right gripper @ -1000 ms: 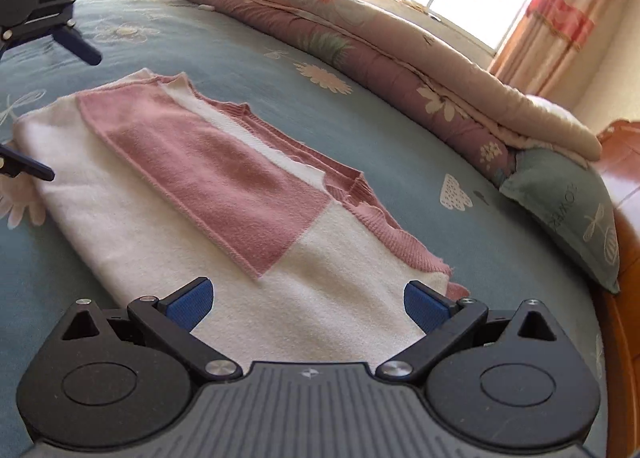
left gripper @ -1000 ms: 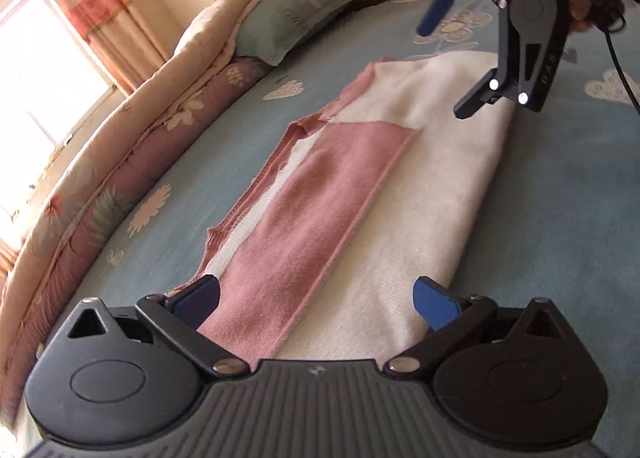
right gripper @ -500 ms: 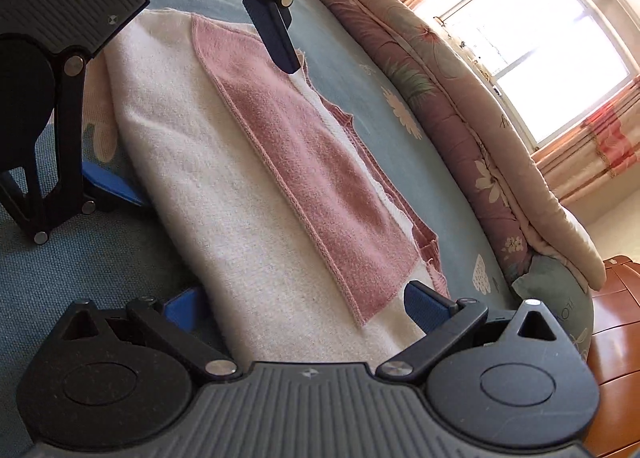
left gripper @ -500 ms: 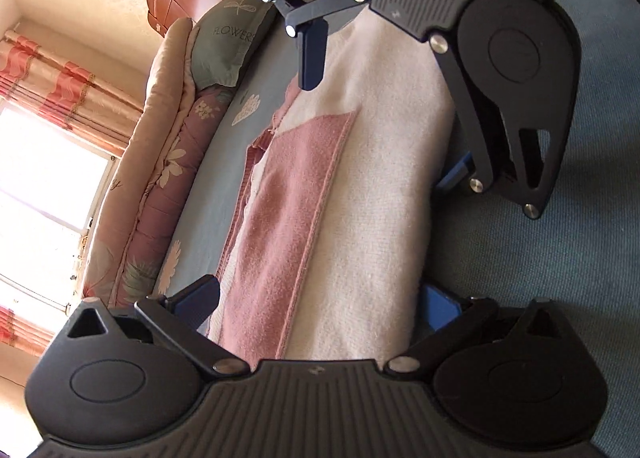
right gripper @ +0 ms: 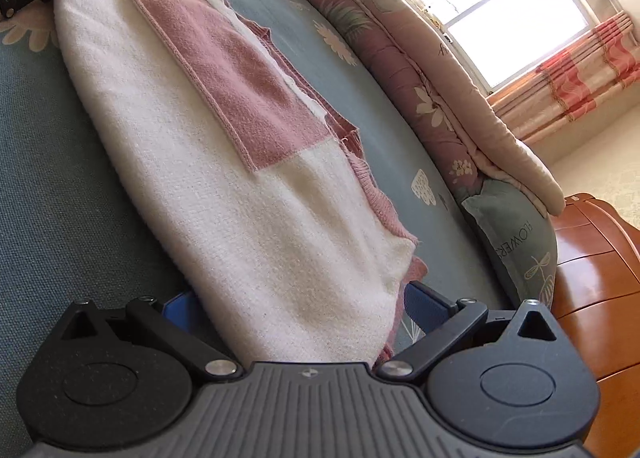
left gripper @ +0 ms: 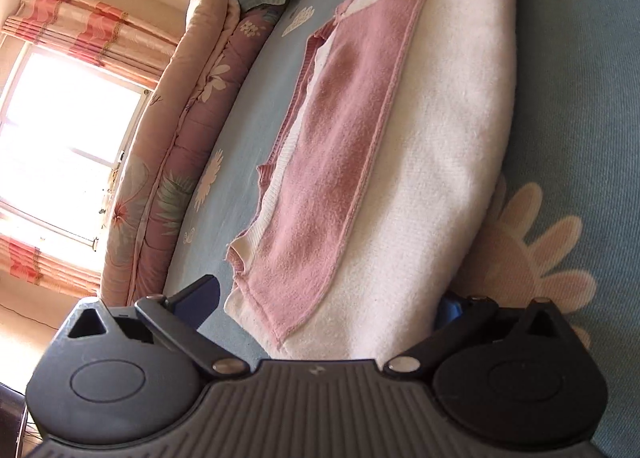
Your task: Fold clothes
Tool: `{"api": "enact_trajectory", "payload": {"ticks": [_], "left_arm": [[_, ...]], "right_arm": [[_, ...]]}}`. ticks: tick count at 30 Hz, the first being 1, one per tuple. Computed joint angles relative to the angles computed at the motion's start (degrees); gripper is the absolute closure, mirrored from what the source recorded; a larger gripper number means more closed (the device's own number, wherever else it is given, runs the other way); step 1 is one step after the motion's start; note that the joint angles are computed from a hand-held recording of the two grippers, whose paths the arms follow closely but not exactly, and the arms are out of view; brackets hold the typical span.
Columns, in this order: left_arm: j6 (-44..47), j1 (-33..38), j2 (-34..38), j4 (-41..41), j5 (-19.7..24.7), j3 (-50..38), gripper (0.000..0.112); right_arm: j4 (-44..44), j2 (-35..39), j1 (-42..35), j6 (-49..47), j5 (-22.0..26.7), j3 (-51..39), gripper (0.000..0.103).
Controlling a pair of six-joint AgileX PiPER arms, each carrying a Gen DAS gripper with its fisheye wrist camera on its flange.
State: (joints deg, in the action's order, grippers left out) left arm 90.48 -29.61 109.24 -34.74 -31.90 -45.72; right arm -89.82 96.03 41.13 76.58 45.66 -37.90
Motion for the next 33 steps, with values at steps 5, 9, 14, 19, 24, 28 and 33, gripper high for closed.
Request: {"api": "enact_trajectory", "payload": {"ticks": [5,9,14,19,24,28,33], "left_arm": [[3.06,-5.30,3.53,-4.99,1.56,-6.26,0.010],[4.23,-5.13,4.73,-3.83,1.17,-7.57,0.009],[3.24,-1.04,4.11,-0.05,-1.15,-4.92,0.009],[6.90,-2.37,5.39,-3.25,-3.00,-5.63,0.010],[9.32,-5.02,7.34,-4.59,-8.33,-5.34,0.017],[6.36,-3.47,5.95,-0.65,-4.04,-3.68,0.054],[14.69,-2.97,5.26,-4.94,-1.07,-5.00,0.049]], "right_arm": [[-3.22,6.69,3.00,0.33,3.81,-5.46,0.000],[-4.51,8.29,2.46,-0.54,3.73,-7.26,0.000],[-7.66,5.08,0.15,0.71,5.61,-0.79,0.000],[-6.28,6.12,-1.18,-2.56,5.02,-2.78,0.000],[-4.14,10.16,0.88,-8.36,8.35,-7.12,0.000],[-4.80,9.28,0.38,-6.28,7.67,-6.07,0.000],[-5.89,8.78,0.42,-3.44,7.74,-4.78,0.000]]}}
